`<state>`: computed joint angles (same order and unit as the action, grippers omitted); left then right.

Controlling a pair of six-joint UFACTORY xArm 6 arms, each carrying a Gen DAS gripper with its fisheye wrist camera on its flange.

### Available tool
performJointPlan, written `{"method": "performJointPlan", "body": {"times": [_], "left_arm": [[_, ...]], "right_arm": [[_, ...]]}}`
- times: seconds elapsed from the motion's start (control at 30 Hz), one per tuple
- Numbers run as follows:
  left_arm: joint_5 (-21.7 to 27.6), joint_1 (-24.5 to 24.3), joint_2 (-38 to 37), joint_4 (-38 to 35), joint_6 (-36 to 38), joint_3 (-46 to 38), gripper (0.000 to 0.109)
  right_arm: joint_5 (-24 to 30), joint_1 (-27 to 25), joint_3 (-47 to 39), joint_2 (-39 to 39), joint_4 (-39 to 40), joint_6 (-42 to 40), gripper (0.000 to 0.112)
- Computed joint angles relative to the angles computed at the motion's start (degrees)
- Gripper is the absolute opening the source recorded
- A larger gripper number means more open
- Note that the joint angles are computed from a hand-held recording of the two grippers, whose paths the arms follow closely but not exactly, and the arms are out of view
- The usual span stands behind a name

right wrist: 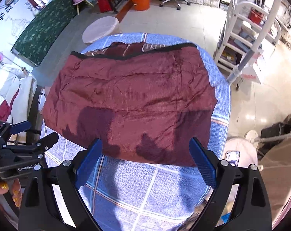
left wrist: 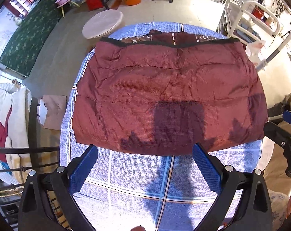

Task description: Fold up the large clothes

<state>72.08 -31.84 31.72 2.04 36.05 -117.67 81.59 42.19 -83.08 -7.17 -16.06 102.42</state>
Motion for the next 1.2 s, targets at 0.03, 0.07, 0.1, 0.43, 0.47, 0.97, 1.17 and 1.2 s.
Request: {"method": "performJointPlan", "body": {"times": [0.03,0.07,0.1,0.43,0.47,0.97,1.17,1.2], "left_arm": [[0.03,-0.12,0.03,0.16,0.11,-0.04,0.097],[-0.04,-0.22,-0.03,0.30,0.28,0.03,0.097],[-0.26,-0.33,-0.20,0.49,0.48,0.34,0.097],[-3.60,-0.80,-2.17,2.13,0.46,4.33,0.097],[-3.73,-0.78,-2.17,2.20,0.40,4.37,0.097],[-5.36,-0.50,-2.79,1.96,-0.32,5.58,0.097],[-4.60,-0.20,-2.15,1.30,-0.42,4.44,0.097],[-4.69,-0.21,-2.16,1.29,-0.42,4.52,0.097]], "right_arm": [[0.18,0.04,-0.17,0.16,0.00,0.17,0.090],[0.51,0.09,-0.45,0.41,-0.23,0.28,0.090],[0.67,0.07,-0.58,0.52,-0.34,0.25,0.090],[0.89,-0.41,0.01,0.50,0.79,0.43,0.090],[0.97,-0.27,0.00,0.51,0.69,0.52,0.090],[1.09,0.09,-0.52,0.99,0.07,-0.09,0.090],[1.69,0.10,-1.18,1.37,-0.28,-0.53,0.090],[1.75,0.09,-1.21,1.39,-0.30,-0.57,0.090]]}}
